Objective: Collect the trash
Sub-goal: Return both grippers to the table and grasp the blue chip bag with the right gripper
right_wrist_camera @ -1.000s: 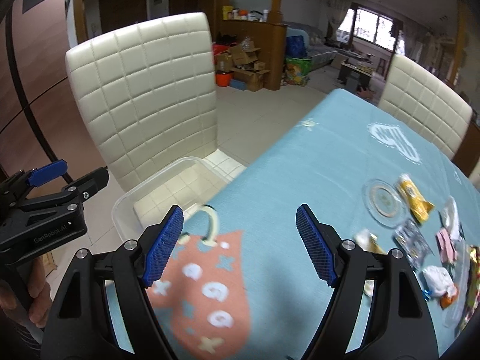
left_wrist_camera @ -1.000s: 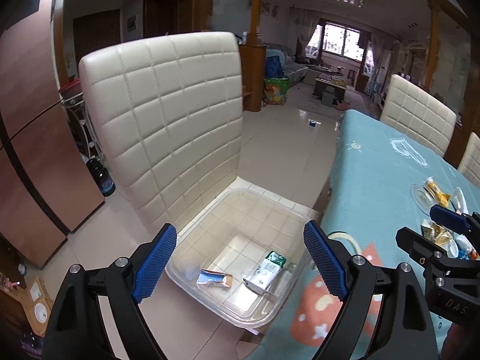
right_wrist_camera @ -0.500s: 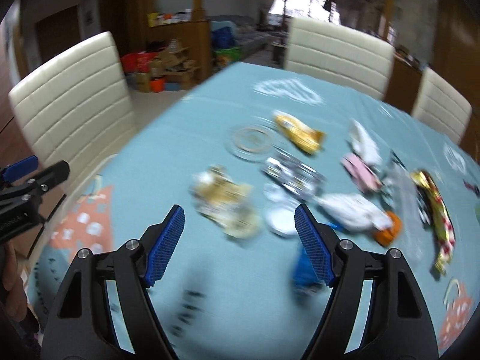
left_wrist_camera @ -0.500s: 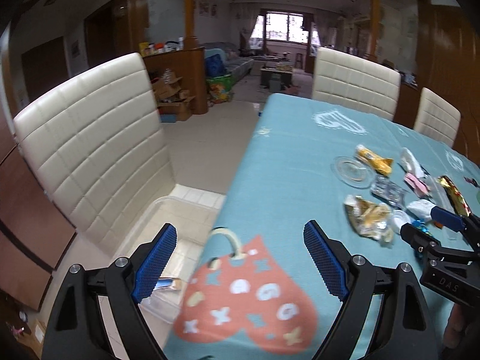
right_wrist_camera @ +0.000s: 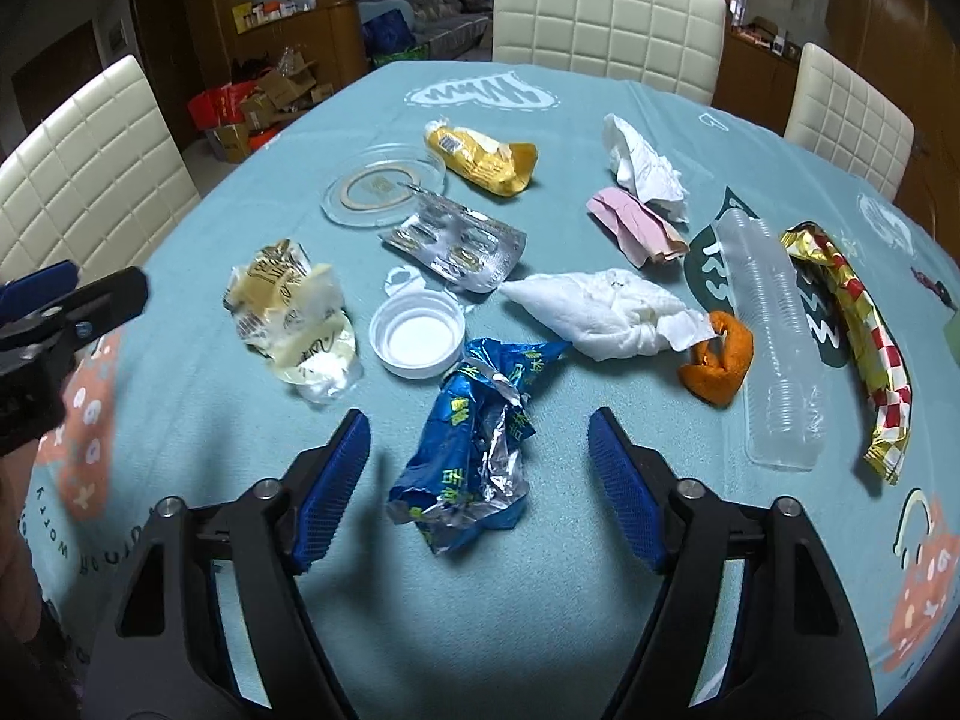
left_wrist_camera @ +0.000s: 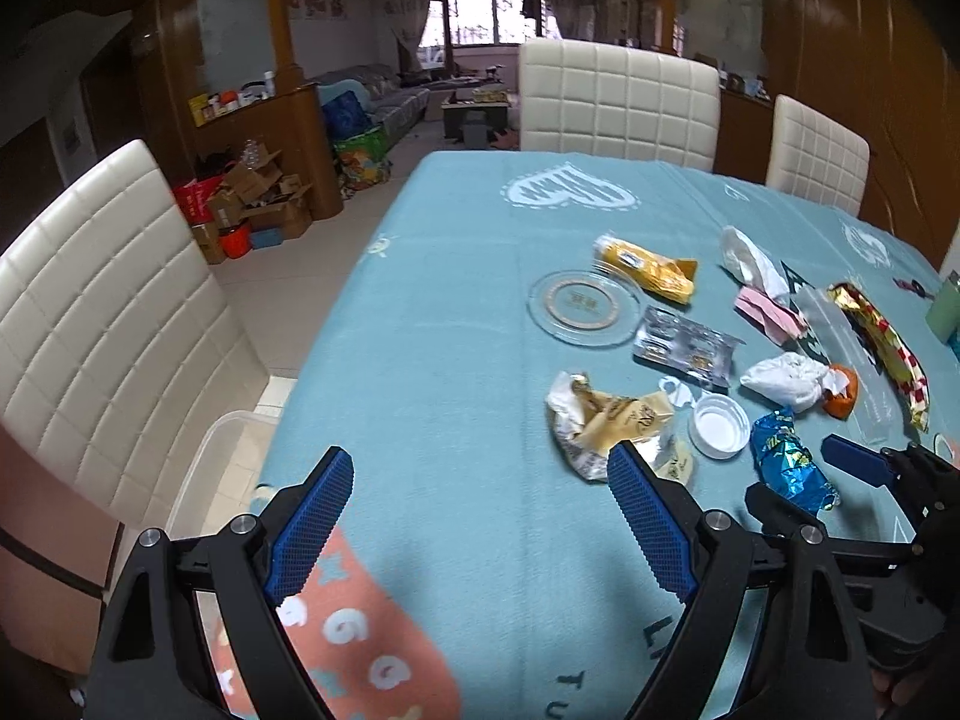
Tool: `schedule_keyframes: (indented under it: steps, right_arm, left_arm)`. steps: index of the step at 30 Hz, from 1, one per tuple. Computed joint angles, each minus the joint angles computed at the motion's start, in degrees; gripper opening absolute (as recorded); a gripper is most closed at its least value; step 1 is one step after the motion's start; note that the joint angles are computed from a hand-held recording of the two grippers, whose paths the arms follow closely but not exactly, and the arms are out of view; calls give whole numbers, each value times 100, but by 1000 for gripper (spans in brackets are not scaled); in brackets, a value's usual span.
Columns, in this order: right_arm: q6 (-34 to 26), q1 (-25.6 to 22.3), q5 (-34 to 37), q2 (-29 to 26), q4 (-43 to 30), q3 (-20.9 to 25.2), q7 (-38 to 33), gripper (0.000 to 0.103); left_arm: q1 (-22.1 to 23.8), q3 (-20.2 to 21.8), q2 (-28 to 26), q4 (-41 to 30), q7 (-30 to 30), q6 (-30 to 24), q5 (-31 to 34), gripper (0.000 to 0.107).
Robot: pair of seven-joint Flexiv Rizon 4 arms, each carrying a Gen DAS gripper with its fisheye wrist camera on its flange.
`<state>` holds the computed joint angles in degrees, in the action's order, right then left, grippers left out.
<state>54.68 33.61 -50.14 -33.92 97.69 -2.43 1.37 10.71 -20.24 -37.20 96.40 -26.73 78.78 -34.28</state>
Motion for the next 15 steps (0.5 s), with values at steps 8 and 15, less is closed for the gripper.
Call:
schedule_keyframes:
  steps: [8, 15]
  right_arm:
    - [222, -92, 107, -17, 82, -42, 14, 34]
    - [476, -80, -173, -8, 169, -167, 178, 32]
  left_arm:
    - [-391, 313, -210, -326, -76, -432, 393, 85]
    - [-690, 699, -539, -816, -541, -774, 724, 85]
